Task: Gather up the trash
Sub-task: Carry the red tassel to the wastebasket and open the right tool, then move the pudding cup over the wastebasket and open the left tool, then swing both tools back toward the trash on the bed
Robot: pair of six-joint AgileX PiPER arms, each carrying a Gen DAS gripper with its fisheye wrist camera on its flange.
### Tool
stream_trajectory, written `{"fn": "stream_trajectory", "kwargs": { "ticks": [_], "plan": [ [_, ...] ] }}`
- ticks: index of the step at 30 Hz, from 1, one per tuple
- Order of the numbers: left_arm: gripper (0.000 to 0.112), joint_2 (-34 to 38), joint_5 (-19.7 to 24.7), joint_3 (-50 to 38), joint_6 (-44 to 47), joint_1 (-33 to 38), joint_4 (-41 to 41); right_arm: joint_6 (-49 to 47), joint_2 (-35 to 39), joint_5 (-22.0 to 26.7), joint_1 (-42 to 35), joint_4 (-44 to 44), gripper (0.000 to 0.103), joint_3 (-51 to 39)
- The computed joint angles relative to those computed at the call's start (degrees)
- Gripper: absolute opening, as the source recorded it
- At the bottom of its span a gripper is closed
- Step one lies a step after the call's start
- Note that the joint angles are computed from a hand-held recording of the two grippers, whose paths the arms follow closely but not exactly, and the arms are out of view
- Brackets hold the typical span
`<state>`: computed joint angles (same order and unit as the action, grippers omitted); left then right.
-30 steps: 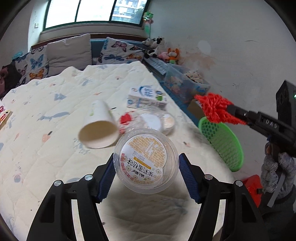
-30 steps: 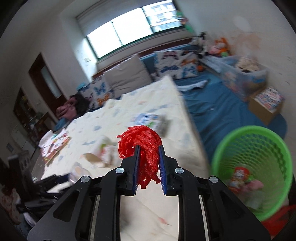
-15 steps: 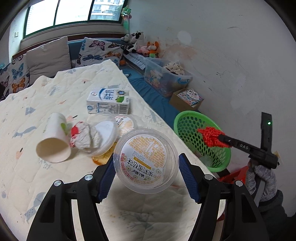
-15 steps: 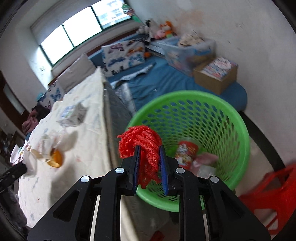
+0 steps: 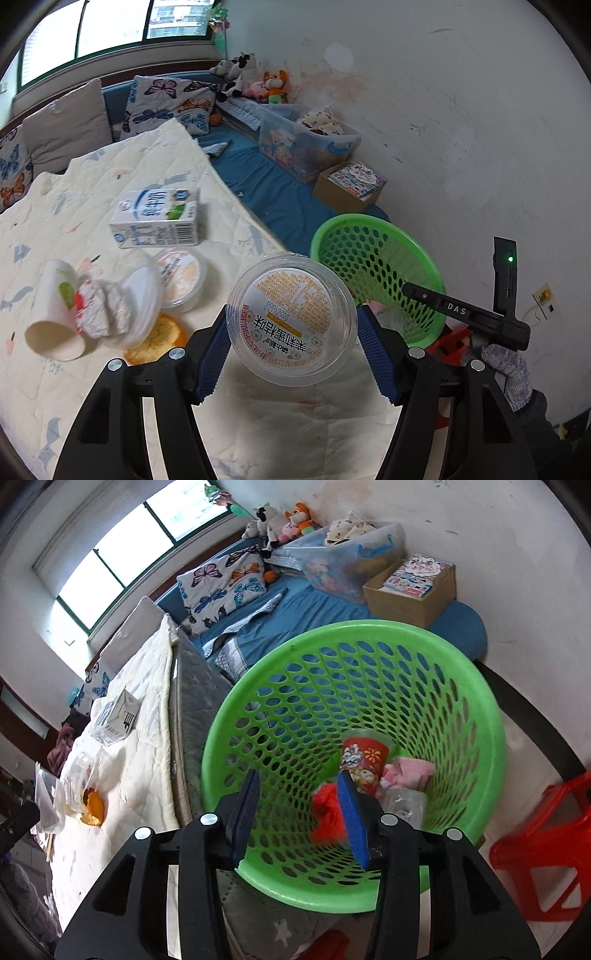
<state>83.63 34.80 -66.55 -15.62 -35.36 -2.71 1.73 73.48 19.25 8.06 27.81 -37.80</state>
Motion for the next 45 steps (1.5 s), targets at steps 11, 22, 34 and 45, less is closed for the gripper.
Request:
{"fn": "stream_trajectory", "kwargs": {
  "ticks": [11, 22, 34, 45],
  "plan": [
    [0.065, 16.0, 5.3, -17.0, 4.2, -6.5, -2.9, 5.7, -11.7, 2.3, -3.7, -6.5, 0.062, 5.7],
    [0.065, 30.3, 12.0, -33.0, 4.5, -9.9, -4.2, -0.8, -20.5, 6.3, -11.6, 0.0, 0.067, 10.6],
    [0.076, 30.5, 10.3, -31.5, 5.6, -9.6, -7.4, -2.7, -21.8, 7.5, -13.3, 2.6, 0.068, 11.8],
    [0.076, 16.5, 3.9, -15.3, 4.5, -8.2, -5.1, 14.8, -24.2, 7.2, -2.4, -11.6, 0.07, 9.5]
  ]
}}
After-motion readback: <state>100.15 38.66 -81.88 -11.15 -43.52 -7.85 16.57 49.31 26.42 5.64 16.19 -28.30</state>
